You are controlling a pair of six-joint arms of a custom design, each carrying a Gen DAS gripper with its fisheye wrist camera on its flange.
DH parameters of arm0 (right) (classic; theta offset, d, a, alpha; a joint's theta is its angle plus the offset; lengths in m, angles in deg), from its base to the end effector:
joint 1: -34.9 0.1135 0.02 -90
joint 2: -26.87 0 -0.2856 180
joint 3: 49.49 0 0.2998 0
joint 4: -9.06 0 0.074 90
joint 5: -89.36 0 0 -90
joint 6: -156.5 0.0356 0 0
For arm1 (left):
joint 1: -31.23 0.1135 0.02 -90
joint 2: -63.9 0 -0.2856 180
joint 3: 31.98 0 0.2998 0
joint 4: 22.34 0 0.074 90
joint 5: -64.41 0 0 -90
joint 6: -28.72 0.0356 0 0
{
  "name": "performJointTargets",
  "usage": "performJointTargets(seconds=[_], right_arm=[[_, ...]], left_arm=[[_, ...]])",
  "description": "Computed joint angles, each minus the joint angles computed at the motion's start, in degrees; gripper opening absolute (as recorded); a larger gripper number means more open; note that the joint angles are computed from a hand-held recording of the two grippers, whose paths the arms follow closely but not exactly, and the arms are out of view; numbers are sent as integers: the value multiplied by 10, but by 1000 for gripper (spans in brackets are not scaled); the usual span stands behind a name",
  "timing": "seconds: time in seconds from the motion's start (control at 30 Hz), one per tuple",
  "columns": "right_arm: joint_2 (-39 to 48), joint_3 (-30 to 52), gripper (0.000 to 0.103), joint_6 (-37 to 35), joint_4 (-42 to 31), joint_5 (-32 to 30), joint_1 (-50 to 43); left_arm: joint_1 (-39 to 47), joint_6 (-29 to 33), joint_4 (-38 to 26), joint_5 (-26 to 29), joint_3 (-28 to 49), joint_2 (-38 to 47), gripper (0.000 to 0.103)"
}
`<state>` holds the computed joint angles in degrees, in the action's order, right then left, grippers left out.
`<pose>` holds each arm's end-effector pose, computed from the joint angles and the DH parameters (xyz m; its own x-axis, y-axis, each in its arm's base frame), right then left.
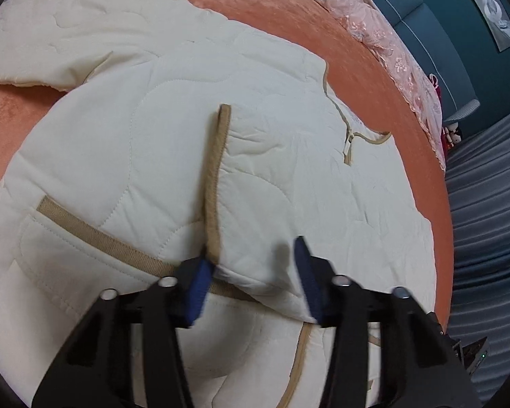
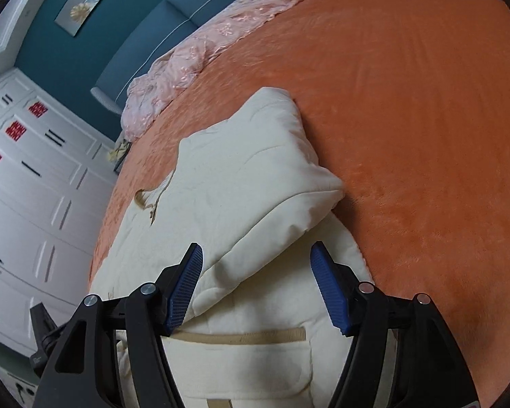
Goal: Fold large clothes
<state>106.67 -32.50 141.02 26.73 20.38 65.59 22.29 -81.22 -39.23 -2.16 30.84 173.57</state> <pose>0.1631 0.0819 0.0519 -0.4122 0.8015 -0.4333 0.5184 0.5974 0.6119 0.3617 -0.0712 0.0681 -0.9407 -0.1688 -0.2943 -0.0047 0.8739 -0.4861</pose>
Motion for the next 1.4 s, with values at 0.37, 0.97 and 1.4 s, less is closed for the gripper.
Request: performJointTargets(seconds=[0.37, 0.97, 1.4], right_arm=[[-70, 48, 13, -110, -44, 21, -68], [210, 152, 12, -129, -69, 56, -29], [166, 184, 33, -83, -211, 85, 2]], left_arm=[[35, 83, 29, -43, 24, -75, 6], [-36, 173, 180, -245, -27, 58, 7], [-34, 181, 194, -253, -49, 36, 18]])
